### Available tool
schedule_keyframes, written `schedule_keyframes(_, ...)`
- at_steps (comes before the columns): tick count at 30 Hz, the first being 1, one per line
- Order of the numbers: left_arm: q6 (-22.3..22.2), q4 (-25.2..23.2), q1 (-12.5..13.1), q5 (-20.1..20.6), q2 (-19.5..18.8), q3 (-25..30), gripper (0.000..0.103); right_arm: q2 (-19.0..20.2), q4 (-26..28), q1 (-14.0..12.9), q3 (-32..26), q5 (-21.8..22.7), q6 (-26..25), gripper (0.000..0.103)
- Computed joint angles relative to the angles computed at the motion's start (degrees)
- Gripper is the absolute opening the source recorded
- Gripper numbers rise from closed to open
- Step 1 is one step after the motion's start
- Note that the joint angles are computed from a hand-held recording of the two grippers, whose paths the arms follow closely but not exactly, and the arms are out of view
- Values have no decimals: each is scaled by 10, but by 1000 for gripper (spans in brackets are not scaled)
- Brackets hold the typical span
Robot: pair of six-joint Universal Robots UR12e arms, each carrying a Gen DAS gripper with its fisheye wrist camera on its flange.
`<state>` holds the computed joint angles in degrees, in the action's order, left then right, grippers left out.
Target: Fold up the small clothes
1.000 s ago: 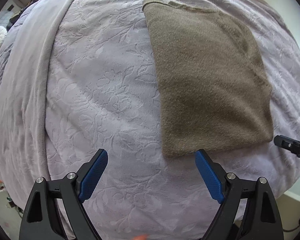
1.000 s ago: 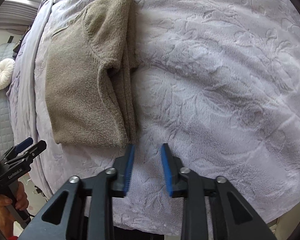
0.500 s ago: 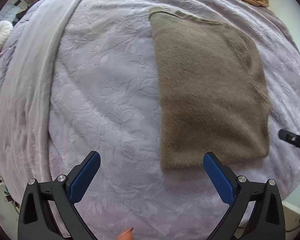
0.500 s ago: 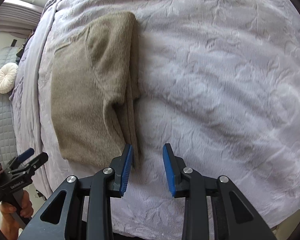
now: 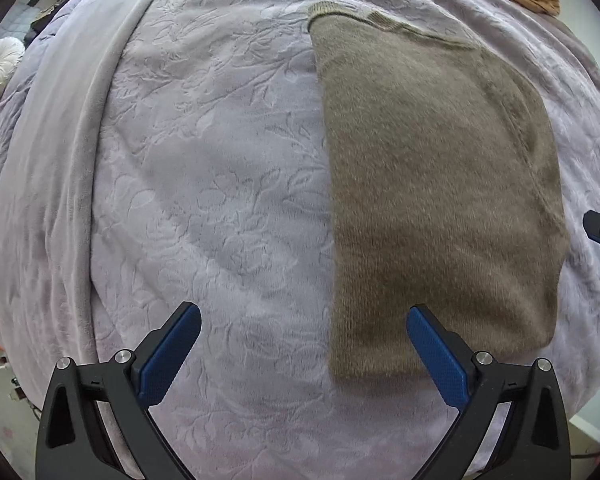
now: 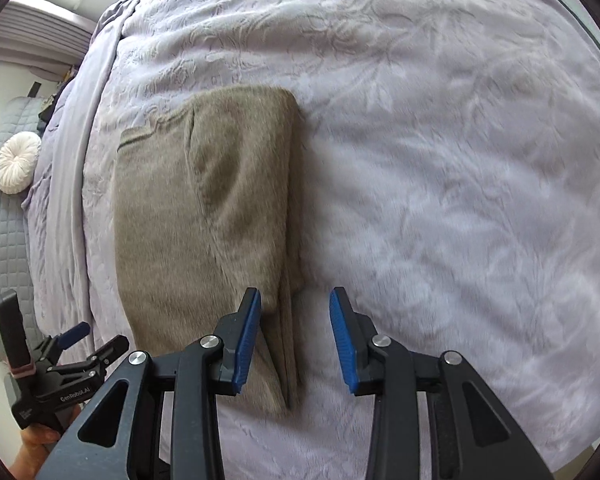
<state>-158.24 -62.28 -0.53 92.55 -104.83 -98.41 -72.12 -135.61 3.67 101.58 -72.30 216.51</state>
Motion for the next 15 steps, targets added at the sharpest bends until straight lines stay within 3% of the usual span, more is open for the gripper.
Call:
schedule_keyframes(6,-6,9,-1,-6,-14,16,103,26,3,-6,-22,14,-5,39)
schedule_keyframes(15,-66,5,16,-80,-53,69,103,62,-68,-24,-28,61,49,39)
